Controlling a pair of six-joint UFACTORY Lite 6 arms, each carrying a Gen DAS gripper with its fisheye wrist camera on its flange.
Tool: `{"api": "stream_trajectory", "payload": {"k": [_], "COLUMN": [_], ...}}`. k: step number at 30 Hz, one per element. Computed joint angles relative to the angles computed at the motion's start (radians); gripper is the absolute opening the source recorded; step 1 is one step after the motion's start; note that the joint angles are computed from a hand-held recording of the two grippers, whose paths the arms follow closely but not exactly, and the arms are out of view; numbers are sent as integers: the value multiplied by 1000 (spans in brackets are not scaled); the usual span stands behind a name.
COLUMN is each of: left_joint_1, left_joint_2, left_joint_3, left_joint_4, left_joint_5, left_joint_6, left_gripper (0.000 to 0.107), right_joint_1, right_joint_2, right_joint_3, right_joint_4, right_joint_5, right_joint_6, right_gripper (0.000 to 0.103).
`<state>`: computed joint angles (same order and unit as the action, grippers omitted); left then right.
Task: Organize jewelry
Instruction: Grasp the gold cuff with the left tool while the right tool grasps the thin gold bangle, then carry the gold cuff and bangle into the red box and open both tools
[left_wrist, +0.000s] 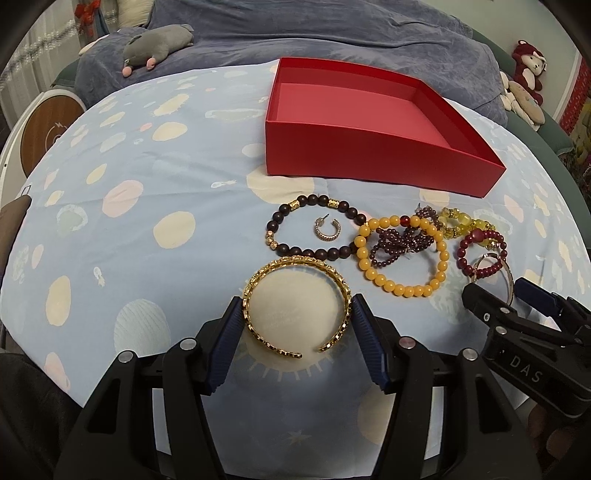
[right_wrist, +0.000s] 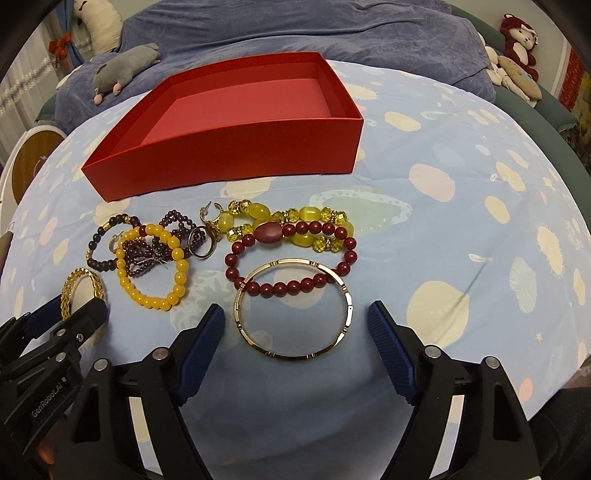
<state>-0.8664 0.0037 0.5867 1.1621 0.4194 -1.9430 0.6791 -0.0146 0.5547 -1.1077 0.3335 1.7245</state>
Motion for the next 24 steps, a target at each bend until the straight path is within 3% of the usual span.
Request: {"api": "stream_trajectory", "payload": {"k": [7,14,24], "left_joint_1": [-2,-24,-33], "left_joint_2": [-6,-31,-157], "left_joint_3": [-6,-23,-26], "left_joint_4": [-5,-31,-192], "left_joint_5": [7,24,79], "left_joint_6": [0,18,186], "left_gripper": [56,56,56], "right_joint_1": [-15,-14,19], "right_joint_2": [11,-56,-298], "right_joint_3": [14,-35,-107], "right_joint_4": [-23,-1,273], "right_joint_5": [-10,-22,49], "right_joint_6": [4,-7,-264], "right_gripper": [61,61,61]}}
